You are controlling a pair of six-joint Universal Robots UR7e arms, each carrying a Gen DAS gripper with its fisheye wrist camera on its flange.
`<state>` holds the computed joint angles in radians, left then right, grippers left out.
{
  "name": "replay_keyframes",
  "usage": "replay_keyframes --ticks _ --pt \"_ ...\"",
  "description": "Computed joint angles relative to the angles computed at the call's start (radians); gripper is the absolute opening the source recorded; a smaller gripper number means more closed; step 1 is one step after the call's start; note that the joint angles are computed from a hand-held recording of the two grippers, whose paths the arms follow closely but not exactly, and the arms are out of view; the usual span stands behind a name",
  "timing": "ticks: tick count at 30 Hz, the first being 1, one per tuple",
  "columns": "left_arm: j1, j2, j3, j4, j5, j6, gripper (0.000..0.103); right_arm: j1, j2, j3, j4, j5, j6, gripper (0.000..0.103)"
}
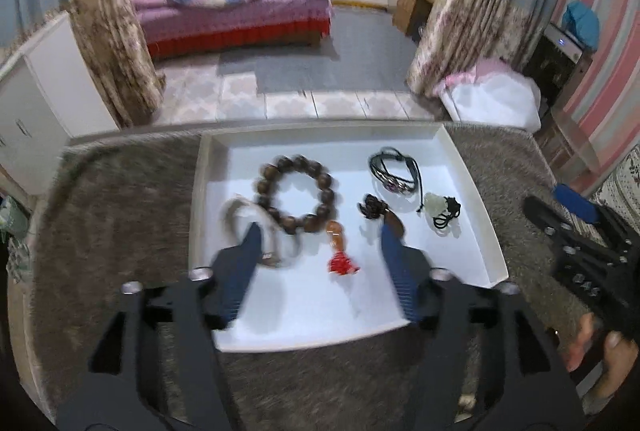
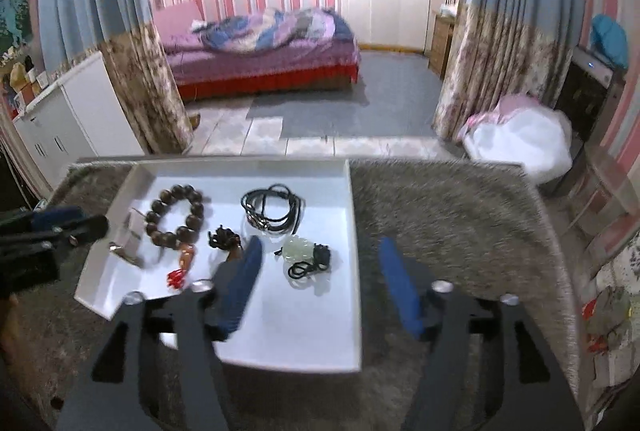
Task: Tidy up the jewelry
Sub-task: 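Open both grippers to release the agate beads and jade pendant in the tray, then move left gripper to the black claw hair clip while right gripper approaches the white flower scrunchie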
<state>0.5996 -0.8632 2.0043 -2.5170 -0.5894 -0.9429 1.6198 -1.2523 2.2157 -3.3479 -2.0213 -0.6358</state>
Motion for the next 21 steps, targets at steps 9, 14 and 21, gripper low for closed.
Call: replay_keyframes --ticks 9,14,21 --pt "-0.196 -0.209 0.197 0.435 0.072 -0.43 0.1 -0.033 -0.228 0.169 -0.007 0.052 0.016 0.09" --pt "-0.269 -0.291 0.289 0.537 0.002 -0.59 0.1 -0.044 -0.307 0.228 0.009 0.022 0.024 0.09" --pt "-0.355 -0.302 0.342 0.616 -0.055 -0.736 0.1 -0.037 -0.358 0.303 -0.115 -0.068 -0.048 0.09"
